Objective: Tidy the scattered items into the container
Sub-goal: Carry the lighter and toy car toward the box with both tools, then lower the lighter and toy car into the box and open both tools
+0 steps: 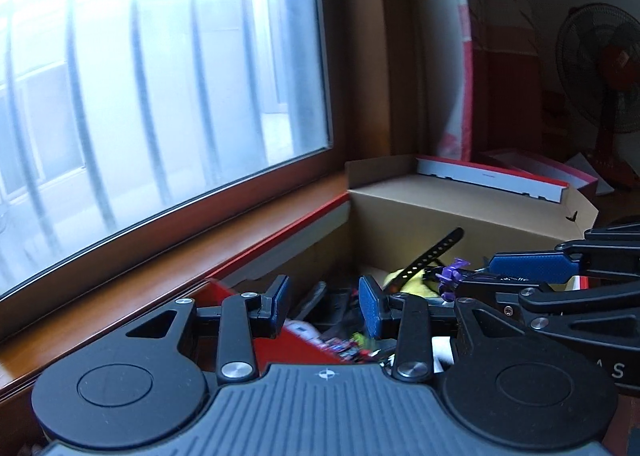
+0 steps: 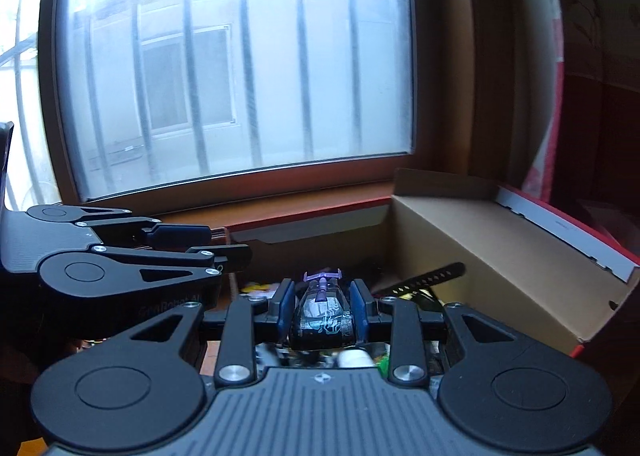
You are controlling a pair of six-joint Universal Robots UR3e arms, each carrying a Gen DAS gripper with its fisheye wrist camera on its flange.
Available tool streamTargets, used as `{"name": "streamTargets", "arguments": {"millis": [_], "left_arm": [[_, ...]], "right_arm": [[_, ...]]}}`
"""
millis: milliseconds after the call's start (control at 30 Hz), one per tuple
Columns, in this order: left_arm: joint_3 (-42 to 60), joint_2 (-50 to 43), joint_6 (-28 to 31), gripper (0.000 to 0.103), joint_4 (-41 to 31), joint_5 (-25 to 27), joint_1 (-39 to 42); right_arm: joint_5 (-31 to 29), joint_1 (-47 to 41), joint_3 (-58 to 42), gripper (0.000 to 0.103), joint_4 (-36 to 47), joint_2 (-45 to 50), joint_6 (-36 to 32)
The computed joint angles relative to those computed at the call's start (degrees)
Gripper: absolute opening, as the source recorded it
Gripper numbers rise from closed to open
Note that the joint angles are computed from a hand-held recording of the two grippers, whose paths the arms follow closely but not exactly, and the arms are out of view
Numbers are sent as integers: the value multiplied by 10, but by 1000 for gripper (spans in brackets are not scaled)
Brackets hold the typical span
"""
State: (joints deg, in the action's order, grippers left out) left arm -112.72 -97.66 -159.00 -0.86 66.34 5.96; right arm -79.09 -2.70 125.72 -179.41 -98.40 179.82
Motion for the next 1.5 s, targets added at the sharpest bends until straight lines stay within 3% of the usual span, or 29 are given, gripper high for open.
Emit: {"name": "streamTargets", "arguments": {"millis": [167,333,567,700,1033,1267,1500], "left_arm": [[12,-19,-3,39,1,30,-30],[-63,28,7,41,21,41,-4],[-166,79,22,59,-3,46,45],[-168,38,27,60,-17,63,26],[-154,-73,28,67,48,112,-34],[-157,-66,9,41,36,86,-2],[-178,-6,-2,40,53,71,25]], "right_arm": [[37,-55,21,32,-10,5,-14],[74,-90,31,32,-25,13,-20],[89,-86,17,33,-33,28,-31],[84,-75,10,33,-23,28,-37],[81,-75,24,33,-9,9,-47],[84,-79,27,33,-11,8,-47],[93,-81,22,33,-17,16,-47]]}}
